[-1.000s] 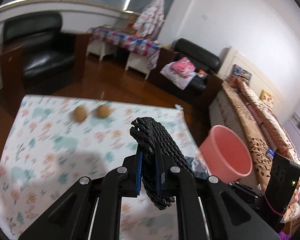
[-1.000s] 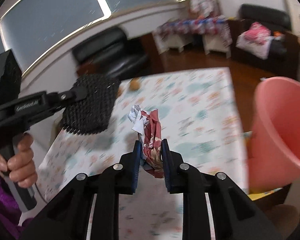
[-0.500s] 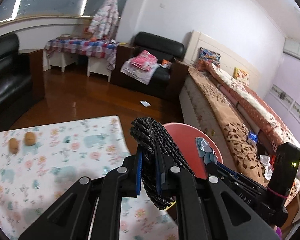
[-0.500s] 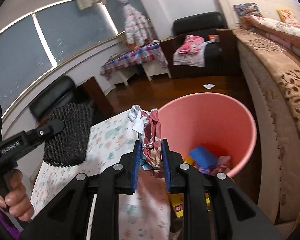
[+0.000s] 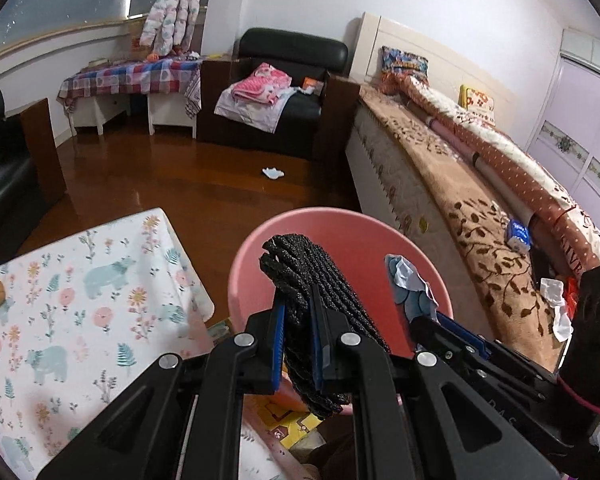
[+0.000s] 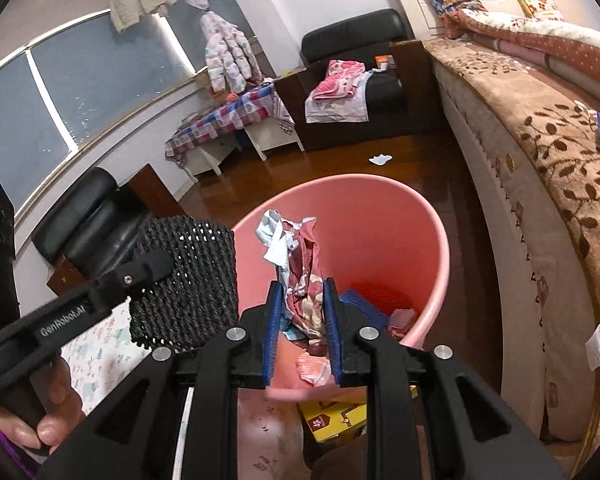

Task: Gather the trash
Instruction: 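Open both tools to drop the pad and wrapper into the bucket, then move both tools back from the bucket toward the table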

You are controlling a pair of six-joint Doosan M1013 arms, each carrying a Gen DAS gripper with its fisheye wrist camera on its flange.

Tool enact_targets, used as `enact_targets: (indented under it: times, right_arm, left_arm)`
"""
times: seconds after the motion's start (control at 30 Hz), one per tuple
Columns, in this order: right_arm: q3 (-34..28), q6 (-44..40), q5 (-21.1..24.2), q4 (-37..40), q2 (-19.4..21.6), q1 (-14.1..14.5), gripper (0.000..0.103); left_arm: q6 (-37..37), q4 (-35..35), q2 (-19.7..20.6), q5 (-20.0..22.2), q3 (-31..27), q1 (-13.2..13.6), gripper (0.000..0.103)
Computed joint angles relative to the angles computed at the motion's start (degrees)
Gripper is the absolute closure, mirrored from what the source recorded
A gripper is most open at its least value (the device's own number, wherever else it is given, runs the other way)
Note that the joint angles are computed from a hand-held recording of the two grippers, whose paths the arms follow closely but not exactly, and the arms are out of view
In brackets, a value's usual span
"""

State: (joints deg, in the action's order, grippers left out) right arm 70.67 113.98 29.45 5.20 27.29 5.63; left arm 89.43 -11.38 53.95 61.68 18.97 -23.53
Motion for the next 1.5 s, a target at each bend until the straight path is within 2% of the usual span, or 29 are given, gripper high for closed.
enact_targets:
  times: [0.13,0.23,0.37,0.5,0.63,0.83,1.1,1.23,1.33,1.4,1.5]
  right_arm:
    - [-1.0,-0.4,1.3,0.4,1.1,-0.4,0.082]
    - [-1.7,-0.3,1.9,0.6,1.6,-0.7,0.082]
    - [-2.3,0.2,2.9,1.5,2.3,-0.9,0.080]
    - [-2.4,0.8,2.9,1.7,2.5,-1.0,0.072]
    - [-2.3,1.2,2.7,0.1,2.4,-0.8,0.067]
    - [-1.5,1.6,1.4,-1.0,1.5,-0.2,0.067]
    - [0.8,0.3,-1.8,-2.9,-0.5,1.3,0.067]
    - [1.4,-0.1,-2.1,-4.5,-1.2,2.3,0.066]
    - [1.2,2.6,-1.4,-8.8,-1.6,3.4,0.049]
    - [1.5,5.3,-1.9,-12.8,-2.0,4.3,0.047]
    - [1.4,5.2,-1.8,-14.1,-2.4,5.1,0.046]
  left_arm:
    - [-1.4,0.8,3.2,3.6,-5.3,-0.3,0.093]
    - [-1.4,1.0,3.7,3.9,-5.8,-0.3,0.091]
    - [-0.9,0.2,4.7,5.2,-7.3,-0.2,0.067]
    - [-0.6,-0.2,3.9,4.1,-6.0,-0.1,0.058]
    - [-0.2,0.2,2.6,2.5,-3.4,0.0,0.054]
    - [-0.2,0.8,-0.2,0.2,1.5,0.2,0.047]
    - [-1.7,2.2,-4.6,-3.6,8.8,0.8,0.047]
    - [-2.3,4.3,-7.8,-7.2,14.1,0.8,0.047]
    - [-3.5,6.0,-9.8,-9.1,17.3,0.7,0.047]
    - [-4.0,6.1,-11.1,-10.6,19.4,0.9,0.047]
    - [-4.7,6.7,-12.9,-12.5,22.1,1.3,0.047]
